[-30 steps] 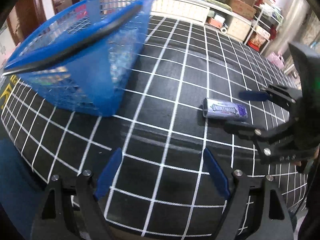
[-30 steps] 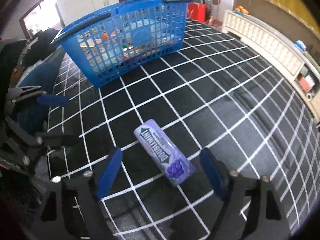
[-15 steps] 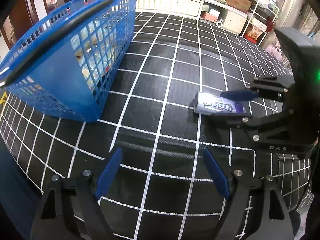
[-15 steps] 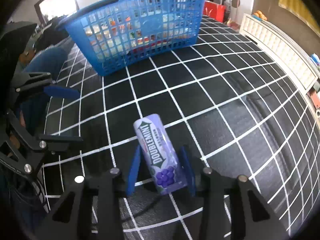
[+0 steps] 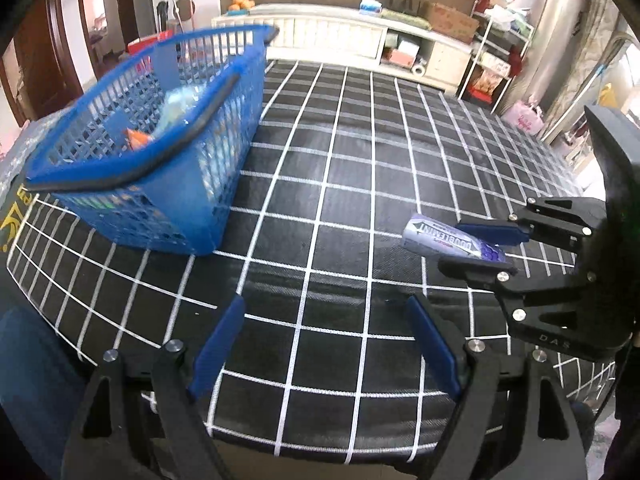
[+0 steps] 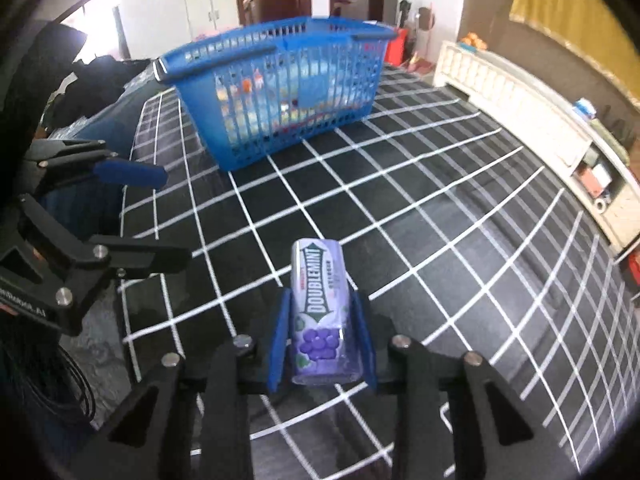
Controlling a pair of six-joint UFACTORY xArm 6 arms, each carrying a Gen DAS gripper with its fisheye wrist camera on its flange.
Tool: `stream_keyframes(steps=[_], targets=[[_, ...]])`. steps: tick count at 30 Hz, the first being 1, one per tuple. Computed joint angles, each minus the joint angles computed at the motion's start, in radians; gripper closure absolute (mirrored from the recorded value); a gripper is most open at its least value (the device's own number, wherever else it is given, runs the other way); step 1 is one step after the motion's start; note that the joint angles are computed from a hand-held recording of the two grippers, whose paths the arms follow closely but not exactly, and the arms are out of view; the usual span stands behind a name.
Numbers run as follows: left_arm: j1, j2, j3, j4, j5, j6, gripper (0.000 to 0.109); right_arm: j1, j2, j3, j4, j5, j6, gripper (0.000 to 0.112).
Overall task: Organize snacks
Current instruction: 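Grasp the purple Doublemint gum pack with the right tool, then carry the gum pack over the blue basket with the right tool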
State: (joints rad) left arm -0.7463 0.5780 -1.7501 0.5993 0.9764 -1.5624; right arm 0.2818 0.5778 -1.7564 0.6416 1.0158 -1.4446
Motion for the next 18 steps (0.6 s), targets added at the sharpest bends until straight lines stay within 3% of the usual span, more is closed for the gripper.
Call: stream_keyframes(steps=[10, 18], targets=[[-0.017, -0.175, 0.144, 0.139, -0.016, -0.086, 0.027, 0.030, -0.206, 0.158, 0.084, -0.099, -0.002, 0.077], [-0.009, -0.307, 0.237, 0.234, -0.029, -0.099, 0.027, 0.077, -0.292, 0.178, 0.114, -0.156, 0.059, 0.077]])
